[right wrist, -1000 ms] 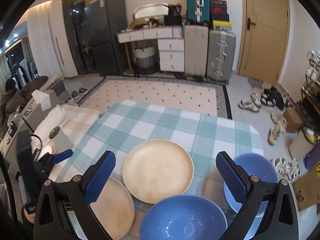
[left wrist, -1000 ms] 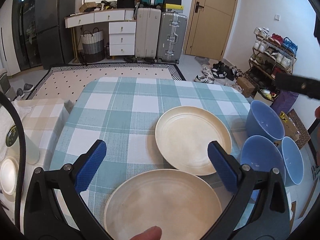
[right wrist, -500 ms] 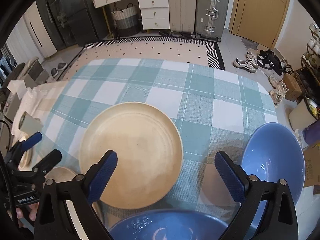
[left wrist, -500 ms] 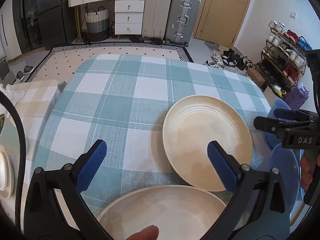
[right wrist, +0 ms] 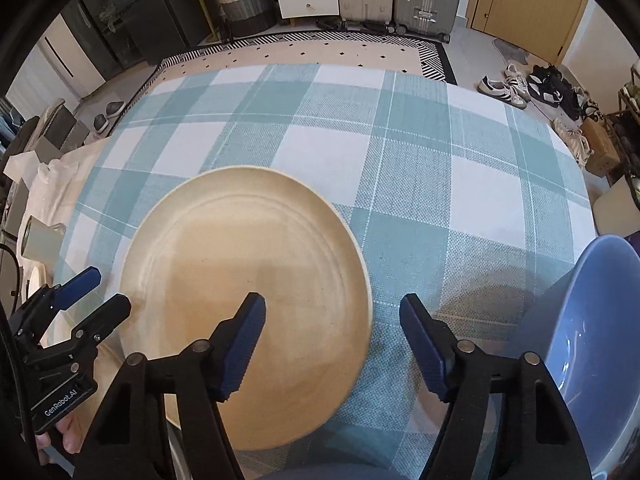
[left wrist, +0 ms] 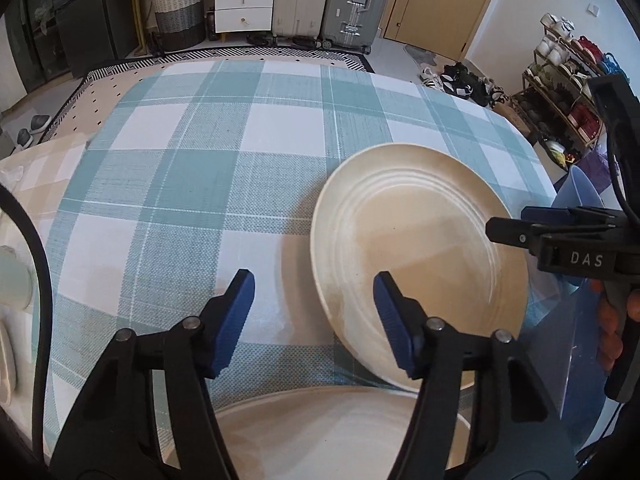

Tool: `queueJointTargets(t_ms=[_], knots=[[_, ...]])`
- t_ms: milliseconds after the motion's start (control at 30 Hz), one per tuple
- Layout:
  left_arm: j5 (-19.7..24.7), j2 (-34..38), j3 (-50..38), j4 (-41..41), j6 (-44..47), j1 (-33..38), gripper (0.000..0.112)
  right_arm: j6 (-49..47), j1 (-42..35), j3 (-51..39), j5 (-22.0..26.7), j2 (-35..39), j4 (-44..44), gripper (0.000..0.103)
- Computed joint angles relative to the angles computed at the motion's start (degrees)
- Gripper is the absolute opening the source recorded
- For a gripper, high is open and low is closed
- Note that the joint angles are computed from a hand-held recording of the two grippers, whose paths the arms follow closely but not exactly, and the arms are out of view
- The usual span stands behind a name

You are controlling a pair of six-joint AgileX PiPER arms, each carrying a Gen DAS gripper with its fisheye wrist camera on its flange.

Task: Organize plates and bowls
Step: 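Close both grippers on the rim of the cream plate, then lift the cream plate with both grippers toward the plate stack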

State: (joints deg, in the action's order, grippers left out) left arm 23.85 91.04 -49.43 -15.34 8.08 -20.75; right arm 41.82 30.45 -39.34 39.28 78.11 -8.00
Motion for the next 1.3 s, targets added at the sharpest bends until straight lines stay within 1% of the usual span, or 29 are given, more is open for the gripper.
queueJointTargets(t_ms=[100, 133, 233, 400, 467, 567, 700, 833, 1033, 1133, 1300], knots=[[-0.6, 1.5, -0.3, -0.2, 0.2, -0.7, 0.054, -2.2, -0.7, 0.7, -1.4, 0.7, 1.5, 0.068], [-0.6, 1.9, -0.4, -0.2, 0.0, -0.8, 0.050, -2.7, -0.8, 0.8, -1.6, 0.9, 1.8, 0.064], [-0.7, 2.9, -0.6, -1.1, 0.8, -0.9, 0.045, -4.1, -1.1, 1.1, -1.8, 1.3, 2.8, 0.057], [-0.7, 4.1, -0.6, -2.6, 2.5, -0.9, 0.030, -4.2, -1.5, 2.1, -2.3, 0.6, 3.1, 0.035], [-0.8, 4.5, -0.4, -2.8, 3.0, -1.1, 0.024, -5.5, -2.5, 2.6, -2.5, -0.1, 4.2, 0.033], [-1.4, 4.3, 0.2, -4.1, 4.4, -1.4, 0.017, -6.2, -2.7, 3.0, -2.4, -0.5, 4.8, 0.031], [-1.9, 3.8, 0.3, 0.6, -0.4, -2.8, 0.017, -2.6, -0.9, 2.9, -2.0, -0.4, 1.5, 0.029], [-2.3, 3.0, 0.7, -0.5, 0.7, -2.5, 0.017, 0.2, -0.1, 3.1, -2.2, -1.4, -0.9, 0.028], [-2.7, 0.8, 1.4, -0.5, 0.8, -1.4, 0.017, 1.8, 1.0, 2.3, -1.8, -2.8, -2.2, 0.028], [-2.8, -0.9, 1.9, -1.6, 2.2, -0.4, 0.017, 4.1, 2.7, 1.6, -1.2, -3.4, -4.1, 0.028], [-3.1, -4.7, 3.1, 0.6, 0.8, 0.8, 0.017, 9.4, 6.7, 0.2, 0.3, -4.7, -8.2, 0.028]])
